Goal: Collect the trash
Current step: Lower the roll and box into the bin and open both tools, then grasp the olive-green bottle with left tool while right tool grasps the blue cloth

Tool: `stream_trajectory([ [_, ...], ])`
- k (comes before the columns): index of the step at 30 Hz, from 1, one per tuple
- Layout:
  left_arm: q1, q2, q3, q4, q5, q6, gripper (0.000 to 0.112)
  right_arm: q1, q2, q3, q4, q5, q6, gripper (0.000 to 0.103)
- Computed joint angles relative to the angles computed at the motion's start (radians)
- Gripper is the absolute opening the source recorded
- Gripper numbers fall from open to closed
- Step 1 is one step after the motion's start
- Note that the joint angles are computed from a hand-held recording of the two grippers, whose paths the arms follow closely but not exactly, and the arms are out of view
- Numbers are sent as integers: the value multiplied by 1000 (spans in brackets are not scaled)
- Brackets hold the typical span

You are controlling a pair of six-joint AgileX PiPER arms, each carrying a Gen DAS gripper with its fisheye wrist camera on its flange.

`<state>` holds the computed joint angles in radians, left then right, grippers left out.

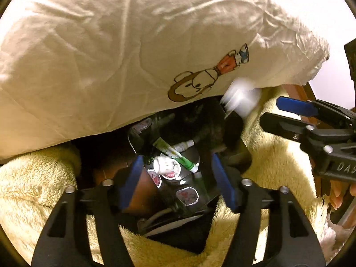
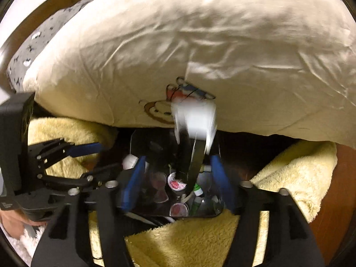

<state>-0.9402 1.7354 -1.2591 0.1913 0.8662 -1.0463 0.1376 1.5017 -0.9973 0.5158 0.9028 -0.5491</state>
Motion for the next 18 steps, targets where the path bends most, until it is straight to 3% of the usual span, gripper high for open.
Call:
stream_trajectory([
  [3, 9, -25, 6, 26, 21, -19, 72, -16, 3, -25, -11, -7, 2, 68],
  [9, 2, -77, -25, 131, 110, -76, 80, -8, -25, -62, -52, -47, 58, 85],
  [13, -2, -124, -53, 192, 167, -92, 84, -27, -25, -114, -71, -56, 63, 91],
  [18, 6, -163, -119, 293, 246, -99, 88, -14, 2, -222, -89, -83, 86, 93],
])
